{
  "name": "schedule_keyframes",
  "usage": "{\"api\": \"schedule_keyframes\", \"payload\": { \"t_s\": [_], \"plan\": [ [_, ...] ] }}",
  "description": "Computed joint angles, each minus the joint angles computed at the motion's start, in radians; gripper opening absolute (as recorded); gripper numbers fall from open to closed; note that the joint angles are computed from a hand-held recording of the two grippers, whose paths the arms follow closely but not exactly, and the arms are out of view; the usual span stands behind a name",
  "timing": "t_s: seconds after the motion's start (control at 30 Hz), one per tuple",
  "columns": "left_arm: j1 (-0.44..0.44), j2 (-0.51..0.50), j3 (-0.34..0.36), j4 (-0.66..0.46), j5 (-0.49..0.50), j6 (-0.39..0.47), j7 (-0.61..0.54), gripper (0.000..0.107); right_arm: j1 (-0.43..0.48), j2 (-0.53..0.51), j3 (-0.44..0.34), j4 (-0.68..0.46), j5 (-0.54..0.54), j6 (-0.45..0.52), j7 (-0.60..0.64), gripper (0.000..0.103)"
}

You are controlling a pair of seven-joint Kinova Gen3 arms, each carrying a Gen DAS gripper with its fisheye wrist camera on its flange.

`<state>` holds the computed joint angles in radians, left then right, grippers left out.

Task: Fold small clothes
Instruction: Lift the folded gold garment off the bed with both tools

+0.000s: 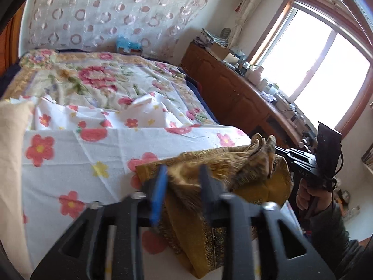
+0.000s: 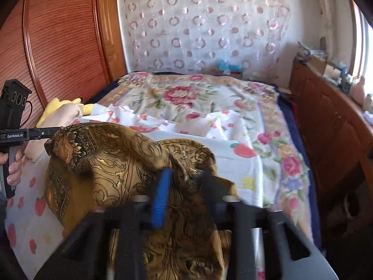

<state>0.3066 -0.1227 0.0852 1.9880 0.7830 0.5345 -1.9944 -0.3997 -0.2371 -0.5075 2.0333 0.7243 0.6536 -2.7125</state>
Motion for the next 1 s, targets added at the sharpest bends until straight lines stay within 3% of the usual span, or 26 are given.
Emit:
{"api": "schedule_keyframes", "payload": {
  "t_s": [0.03, 0.07, 0.13, 0.23, 0.43, 0.6, 0.7, 0.77, 0.87, 1.0],
  "plan": [
    [0.013, -0.018, -0.016, 0.010, 0.000, -0.012, -0.006, 0.049, 0.004, 0.012, 0.006, 0.001, 0.005, -0.026, 0.011, 0.002],
    [0.020, -0.030, -0.029, 0.019, 0.005, -0.021, -0.013, 0.063, 0.023, 0.019, -0.006, 0.004, 0.026, -0.048, 0.006, 0.001],
    [-0.010, -0.043, -0.001, 0.026, -0.034, -0.043, 0.016, 0.075, 0.016, 0.048, 0.005, -0.003, 0.079, -0.044, -0.034, 0.001],
    [0.005, -0.013, -0.003, 0.005, -0.092, -0.027, 0.044, 0.075, 0.028, 0.092, 0.008, -0.011, 0.147, -0.022, -0.114, 0.001],
    [-0.012, 0.098, 0.077, -0.047, -0.273, -0.021, 0.212, 0.075, -0.060, 0.191, 0.073, -0.102, 0.129, 0.081, -0.102, 0.000],
    [0.025, 0.159, 0.075, -0.091, -0.430, -0.030, 0.366, 0.075, -0.136, 0.151, 0.099, -0.120, 0.174, 0.171, -0.167, 0.001],
    [0.002, 0.186, 0.093, -0.113, -0.473, -0.002, 0.402, 0.075, -0.187, 0.115, 0.070, -0.117, 0.214, 0.272, -0.219, 0.019],
    [-0.003, 0.189, 0.095, -0.109, -0.475, -0.003, 0.401, 0.075, -0.209, 0.090, 0.064, -0.107, 0.203, 0.270, -0.211, 0.046],
    [-0.006, 0.183, 0.099, -0.102, -0.470, -0.011, 0.393, 0.075, -0.224, 0.075, 0.036, -0.092, 0.173, 0.272, -0.205, 0.060],
    [-0.005, 0.182, 0.101, -0.102, -0.468, -0.010, 0.397, 0.075, -0.233, 0.117, 0.036, -0.092, 0.132, 0.277, -0.200, 0.067]
  ]
}}
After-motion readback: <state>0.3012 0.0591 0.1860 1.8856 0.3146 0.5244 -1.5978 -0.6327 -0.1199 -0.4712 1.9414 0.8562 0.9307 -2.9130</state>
